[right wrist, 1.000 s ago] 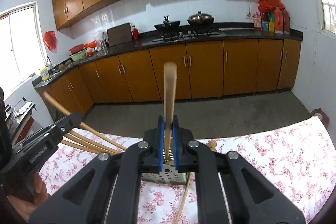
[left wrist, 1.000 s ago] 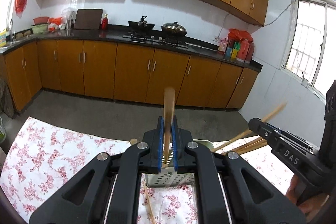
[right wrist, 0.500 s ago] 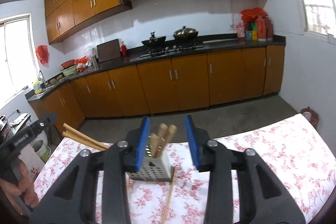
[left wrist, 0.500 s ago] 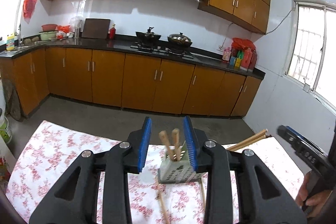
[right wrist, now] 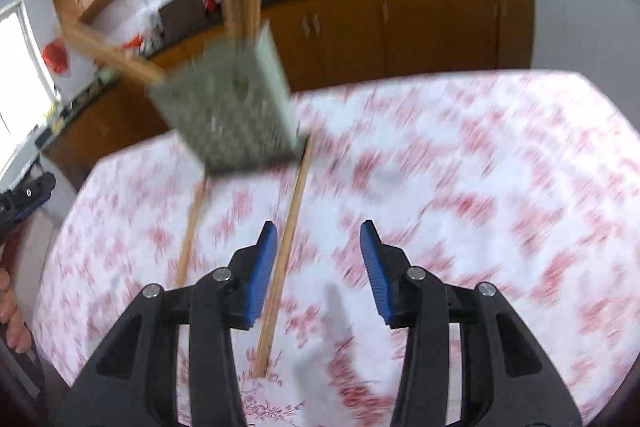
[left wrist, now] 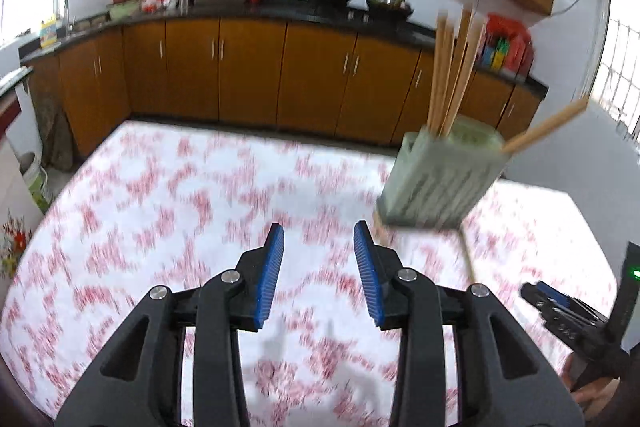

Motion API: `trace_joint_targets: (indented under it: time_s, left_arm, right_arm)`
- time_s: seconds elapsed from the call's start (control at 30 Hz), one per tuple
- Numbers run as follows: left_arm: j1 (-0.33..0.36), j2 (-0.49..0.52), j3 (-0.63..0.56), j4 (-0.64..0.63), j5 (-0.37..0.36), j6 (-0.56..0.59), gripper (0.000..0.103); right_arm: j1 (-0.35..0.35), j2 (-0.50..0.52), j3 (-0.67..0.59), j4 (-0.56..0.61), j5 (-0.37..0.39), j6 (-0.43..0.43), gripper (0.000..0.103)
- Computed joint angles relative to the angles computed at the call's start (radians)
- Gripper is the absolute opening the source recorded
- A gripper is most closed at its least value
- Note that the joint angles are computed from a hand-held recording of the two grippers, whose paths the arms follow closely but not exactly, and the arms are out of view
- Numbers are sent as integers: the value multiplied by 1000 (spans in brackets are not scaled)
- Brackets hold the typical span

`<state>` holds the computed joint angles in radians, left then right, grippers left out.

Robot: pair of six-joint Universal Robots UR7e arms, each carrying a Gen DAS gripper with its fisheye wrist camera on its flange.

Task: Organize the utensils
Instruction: 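Grasp the last chopstick with the right tool while the left tool grasps another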

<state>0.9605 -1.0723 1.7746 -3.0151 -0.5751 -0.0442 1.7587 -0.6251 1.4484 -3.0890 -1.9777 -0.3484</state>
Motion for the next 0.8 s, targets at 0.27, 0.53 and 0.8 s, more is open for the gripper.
trace_joint_targets:
  time_s: [0.27,0.53,0.8]
  left_arm:
    - [24,16,33,83,-15,-52,38]
    - [28,42,27,126,-70,-73,38]
    - [29,83,2,173,-130,-76,38]
  right_arm:
    - [20,94,-62,16,-82,-38,41]
    - [12,108,-76,-29,-121,-70,8]
    - [-18,93,-95,-59,-163,-21,8]
